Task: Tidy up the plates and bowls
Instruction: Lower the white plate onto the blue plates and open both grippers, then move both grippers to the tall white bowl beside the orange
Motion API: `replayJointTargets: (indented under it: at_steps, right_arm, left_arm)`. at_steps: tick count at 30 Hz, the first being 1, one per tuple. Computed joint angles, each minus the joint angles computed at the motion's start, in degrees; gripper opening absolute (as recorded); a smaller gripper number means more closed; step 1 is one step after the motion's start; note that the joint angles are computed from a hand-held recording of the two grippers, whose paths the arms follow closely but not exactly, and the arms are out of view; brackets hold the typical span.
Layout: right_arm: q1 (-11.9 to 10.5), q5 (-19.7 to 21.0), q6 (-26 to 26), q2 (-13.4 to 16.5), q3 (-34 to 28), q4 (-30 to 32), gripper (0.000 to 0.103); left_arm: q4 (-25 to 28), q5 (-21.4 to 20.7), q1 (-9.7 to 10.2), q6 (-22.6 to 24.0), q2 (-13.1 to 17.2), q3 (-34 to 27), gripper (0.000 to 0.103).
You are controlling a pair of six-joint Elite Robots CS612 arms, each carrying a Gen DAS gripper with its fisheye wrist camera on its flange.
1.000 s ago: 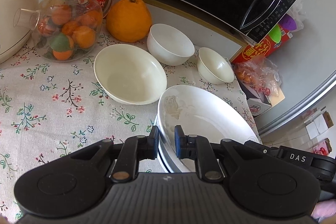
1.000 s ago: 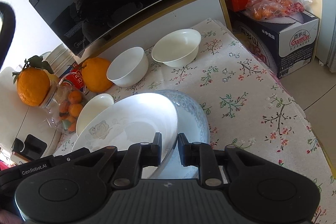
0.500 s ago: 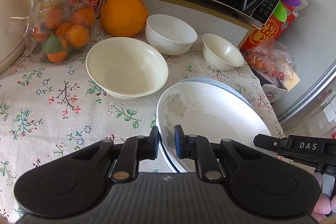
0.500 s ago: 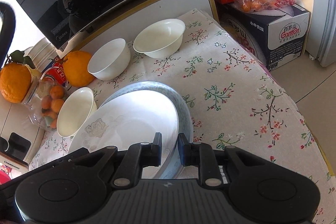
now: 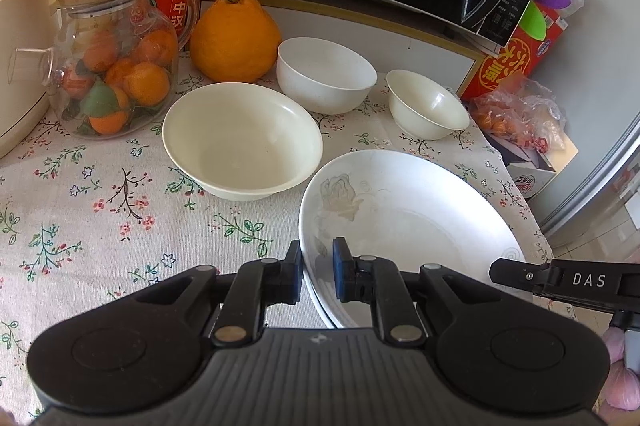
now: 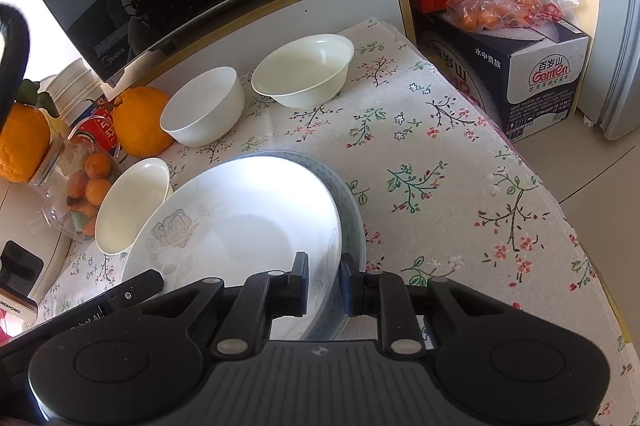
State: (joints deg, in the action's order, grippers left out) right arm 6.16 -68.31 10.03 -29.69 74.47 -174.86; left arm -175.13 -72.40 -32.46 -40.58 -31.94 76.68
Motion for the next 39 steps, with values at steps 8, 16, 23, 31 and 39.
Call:
replayJointTargets:
  at_steps: [8, 16, 23, 31, 39]
  right_arm:
    - [0.56, -2.87, -1.44, -0.36, 0.16, -0.51, 0.015]
    - [0.72, -3.8, -0.85, -0.59, 0.14, 0.09, 0.017]
    - [0.68, -3.78, 1.22, -0.87, 0.47, -0.7, 0.027]
    - [0.49, -2.96, 1.24, -0.97, 0.62, -1.68, 0.042]
    - [0.71, -3.05, -0.09, -1.32, 1.22, -2.32, 0.057]
  left_arm:
    - [2.24, 4.58, -1.2, 5.25, 0.35, -0.87, 0.018]
    - [3.45, 7.13, -1.75, 6.98, 0.52, -1.37, 0.022]
    - [3.11, 6.87, -1.63, 5.57, 0.18, -0.86, 0.027]
    - [3.11, 4.99, -1.14, 3.48, -0.19, -0.37, 0.034]
    - [4.0, 3.81, -1.0, 1.41, -1.26, 0.77, 0.054]
